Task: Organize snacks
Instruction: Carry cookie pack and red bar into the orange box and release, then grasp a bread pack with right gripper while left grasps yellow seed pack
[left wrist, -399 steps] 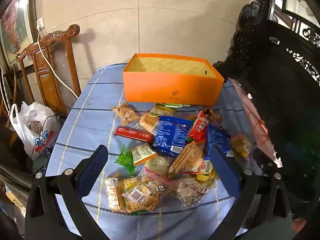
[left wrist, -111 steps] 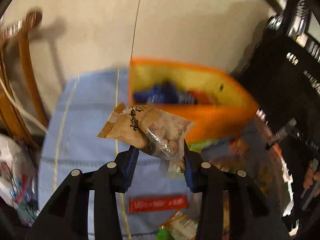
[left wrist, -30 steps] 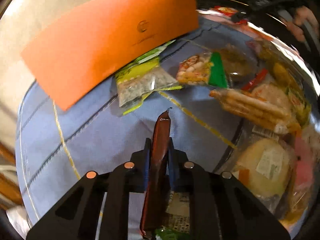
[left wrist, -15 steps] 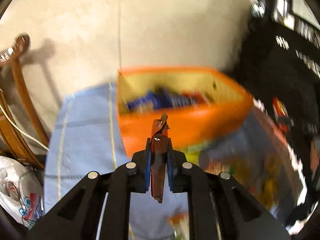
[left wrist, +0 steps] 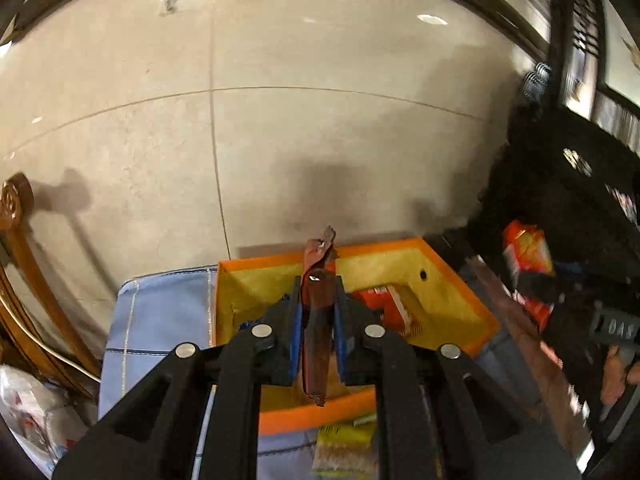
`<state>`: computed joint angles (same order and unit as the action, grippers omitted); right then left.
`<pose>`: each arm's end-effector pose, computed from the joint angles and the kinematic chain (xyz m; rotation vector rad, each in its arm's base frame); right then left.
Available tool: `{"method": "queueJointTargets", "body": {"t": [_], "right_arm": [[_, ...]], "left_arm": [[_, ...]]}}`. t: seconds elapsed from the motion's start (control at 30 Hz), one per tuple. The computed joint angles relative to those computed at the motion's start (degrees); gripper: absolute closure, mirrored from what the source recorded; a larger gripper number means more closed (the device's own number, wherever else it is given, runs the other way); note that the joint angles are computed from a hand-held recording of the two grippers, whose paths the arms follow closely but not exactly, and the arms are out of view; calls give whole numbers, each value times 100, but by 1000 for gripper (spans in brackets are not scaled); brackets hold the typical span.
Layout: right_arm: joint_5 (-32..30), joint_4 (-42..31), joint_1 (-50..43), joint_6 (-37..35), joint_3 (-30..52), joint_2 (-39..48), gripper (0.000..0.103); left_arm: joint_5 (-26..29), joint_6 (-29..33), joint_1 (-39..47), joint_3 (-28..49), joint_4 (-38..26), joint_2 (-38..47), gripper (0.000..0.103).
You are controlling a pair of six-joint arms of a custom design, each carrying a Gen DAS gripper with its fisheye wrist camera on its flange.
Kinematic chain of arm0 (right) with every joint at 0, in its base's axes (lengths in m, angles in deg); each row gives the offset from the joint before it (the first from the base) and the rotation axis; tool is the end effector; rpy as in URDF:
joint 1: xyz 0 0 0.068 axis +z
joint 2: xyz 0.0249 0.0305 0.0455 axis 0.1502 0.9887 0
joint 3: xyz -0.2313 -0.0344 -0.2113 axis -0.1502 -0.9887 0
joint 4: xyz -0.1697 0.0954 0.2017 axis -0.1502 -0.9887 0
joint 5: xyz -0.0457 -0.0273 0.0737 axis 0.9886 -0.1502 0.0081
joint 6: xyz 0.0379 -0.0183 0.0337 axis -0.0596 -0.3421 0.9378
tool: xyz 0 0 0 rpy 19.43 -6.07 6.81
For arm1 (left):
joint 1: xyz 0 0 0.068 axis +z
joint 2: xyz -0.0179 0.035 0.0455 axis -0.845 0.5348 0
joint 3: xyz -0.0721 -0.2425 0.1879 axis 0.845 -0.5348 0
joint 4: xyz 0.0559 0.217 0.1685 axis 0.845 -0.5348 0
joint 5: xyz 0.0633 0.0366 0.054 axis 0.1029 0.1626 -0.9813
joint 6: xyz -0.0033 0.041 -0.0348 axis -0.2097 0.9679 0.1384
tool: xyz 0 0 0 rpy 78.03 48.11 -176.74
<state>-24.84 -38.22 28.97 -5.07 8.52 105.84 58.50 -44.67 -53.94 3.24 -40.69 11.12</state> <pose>0.1662 0.0647 0.4636 -0.2258 2.3732 0.3594 0.1380 0.0001 0.4166 0.1501 2.2030 -0.2026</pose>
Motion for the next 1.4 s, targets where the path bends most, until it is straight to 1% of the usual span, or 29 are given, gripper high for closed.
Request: {"method": "queueJointTargets", "body": {"t": [0.03, 0.07, 0.1, 0.13, 0.17, 0.23, 0.3, 0.33, 0.4, 0.43, 0.47, 0.5, 0.53, 0.6, 0.73, 0.77, 0.83, 0.87, 0.9, 0.97, 1.03, 1.07, 1.1, 1.13, 1.17, 1.23, 1.3, 1.37, 1.4], "right_arm": [[-15, 24, -36, -49, 24, 145, 10], [90, -32, -63, 17, 75, 319, 4], [79, -7, -138, 123, 28, 342, 4], [-144, 39, -321, 155, -107, 276, 4], [-602, 68, -612, 98, -326, 101, 4], [-965, -31, -880, 37, -704, -281, 4], [-938, -424, -1001, -95, -1141, -711, 4], [-702, -591, -852, -97, -1362, -894, 4], [243, -867, 37, 358, -2024, -1314, 4], [456, -923, 375, 609, -2272, -1440, 4], [581, -962, 765, 969, -2656, -1593, 4], [649, -985, 1104, 1320, -2953, -1675, 4], [604, -952, 1375, 1681, -3313, -1776, 4], [470, -756, 1551, 2072, -3760, -1946, 4], [595, -325, 1791, 2432, -4194, -1988, 4], [503, -181, 1768, 2438, -4276, -1963, 4], [401, 122, 1831, 2502, -4472, -1944, 4], [401, 208, 1853, 2519, -4541, -1931, 3], [519, 307, 1973, 2612, -4608, -1978, 3], [731, 388, 2194, 2746, -4677, -2082, 3], [888, 398, 2398, 2849, -4714, -2171, 4], [989, 314, 2544, 2937, -4686, -2167, 15], [1050, 242, 2784, 3134, -4642, -2209, 24], [934, 102, 2790, 3201, -4543, -2199, 25], [893, 68, 2867, 3324, -4551, -2188, 25], [886, -173, 3013, 3492, -4476, -2256, 25], [1203, -556, 3644, 4094, -4327, -2319, 26], [1407, -916, 4080, 4579, -4131, -2496, 26], [1430, -1073, 4109, 4616, -4011, -2570, 26]], "left_arm": [[-137, -205, -173, -82, 127, 36, 39], [-310, -370, -279, -144, 164, 74, 10], [-417, -448, -385, -326, 298, 10, 4], [-249, -269, -316, -528, 399, -115, 4], [-123, -58, -275, -681, 439, -217, 4], [-178, 600, -383, -1084, 252, -612, 4], [-448, 1055, -673, -1535, -3, -1108, 4], [-750, 1169, -1023, -1837, -71, -1386, 4], [-1501, 957, -1952, -2422, -161, -1849, 4], [-1884, 704, -2474, -2678, -207, -1991, 4], [-2367, 262, -3158, -2986, -217, -2013, 4], [-2634, -112, -3644, -3216, -177, -1976, 4], [-2770, -373, -4002, -3394, -115, -1980, 4], [-3080, -668, -4489, -3782, 281, -1871, 4], [-3334, -429, -4526, -4234, 1379, -1432, 4], [-3191, -204, -4315, -4384, 1797, -1191, 4], [-3242, -242, -4352, -4413, 1966, -727, 4], [-3206, -117, -4249, -4502, 2223, -481, 4], [-3182, -121, -4217, -4540, 2352, -523, 4], [-3038, -68, -3894, -4600, 2649, -250, 4], [-2528, -134, -3254, -4694, 2863, -25, 4], [-1891, -279, -2653, -4705, 2861, 116, 14], [-1572, -495, -2339, -4757, 2831, -30, 27], [-1635, -374, -2314, -4768, 2747, -146, 30], [-1858, -492, -2573, -4720, 2502, -235, 31], [-1790, -535, -2691, -4621, 2047, -378, 32], [-2053, -746, -3206, -4562, 1512, -673, 32], [-2367, -1308, -3843, -4463, 852, -1072, 32], [-2341, -1546, -3963, -4384, 528, -1362, 32]]}}
